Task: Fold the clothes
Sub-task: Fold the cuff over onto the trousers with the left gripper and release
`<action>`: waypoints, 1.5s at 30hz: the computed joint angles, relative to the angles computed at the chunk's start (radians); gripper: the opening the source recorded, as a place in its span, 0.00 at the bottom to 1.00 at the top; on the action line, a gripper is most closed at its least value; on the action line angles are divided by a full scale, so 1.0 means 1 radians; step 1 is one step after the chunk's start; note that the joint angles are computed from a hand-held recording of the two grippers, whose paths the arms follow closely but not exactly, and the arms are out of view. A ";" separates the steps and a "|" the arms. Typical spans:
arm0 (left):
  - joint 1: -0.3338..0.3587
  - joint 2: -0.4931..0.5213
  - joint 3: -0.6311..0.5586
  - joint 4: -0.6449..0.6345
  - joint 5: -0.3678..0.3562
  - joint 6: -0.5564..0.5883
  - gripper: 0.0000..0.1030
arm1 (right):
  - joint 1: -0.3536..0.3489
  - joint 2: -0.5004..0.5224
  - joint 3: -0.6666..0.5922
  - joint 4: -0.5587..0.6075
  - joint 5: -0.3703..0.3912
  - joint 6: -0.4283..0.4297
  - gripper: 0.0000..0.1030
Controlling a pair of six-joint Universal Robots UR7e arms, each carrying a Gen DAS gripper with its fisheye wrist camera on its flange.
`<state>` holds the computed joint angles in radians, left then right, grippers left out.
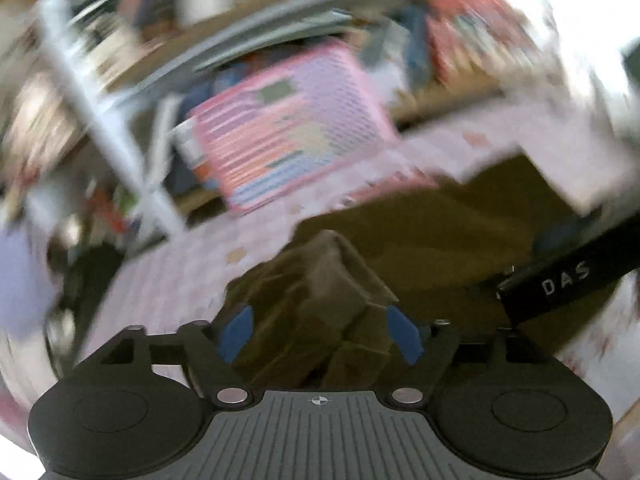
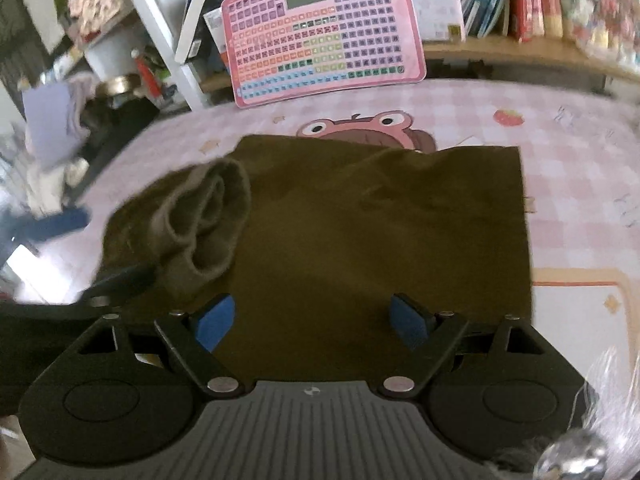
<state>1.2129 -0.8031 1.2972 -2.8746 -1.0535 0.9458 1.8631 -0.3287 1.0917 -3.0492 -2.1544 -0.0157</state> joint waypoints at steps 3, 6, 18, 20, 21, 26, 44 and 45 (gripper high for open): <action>0.019 -0.027 -0.010 -0.001 0.008 -0.203 0.80 | -0.014 0.004 -0.043 0.050 0.076 0.053 0.82; 0.046 -0.044 -0.038 0.025 -0.004 -0.406 0.80 | -0.035 0.018 -0.109 0.164 0.199 0.155 0.83; 0.080 -0.061 -0.080 0.081 0.023 -0.549 0.80 | -0.066 0.206 -0.487 0.403 0.443 0.419 0.20; 0.086 -0.059 -0.090 0.077 0.028 -0.553 0.80 | -0.080 0.152 -0.372 0.267 0.595 0.439 0.18; 0.089 -0.058 -0.093 0.083 0.026 -0.560 0.80 | -0.078 0.137 -0.340 0.210 0.637 0.457 0.17; 0.102 -0.054 -0.116 0.125 0.016 -0.596 0.80 | -0.098 0.090 -0.236 0.238 0.470 0.580 0.18; 0.103 -0.042 -0.125 0.148 -0.039 -0.594 0.80 | -0.080 0.031 -0.125 0.205 0.411 0.497 0.44; 0.102 -0.042 -0.124 0.146 -0.042 -0.592 0.80 | -0.075 0.023 -0.114 0.202 0.395 0.477 0.45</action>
<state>1.3145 -0.8450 1.1736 -2.7281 -1.0957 0.3538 1.7881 -0.3056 0.9781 -2.8468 -1.7593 0.4617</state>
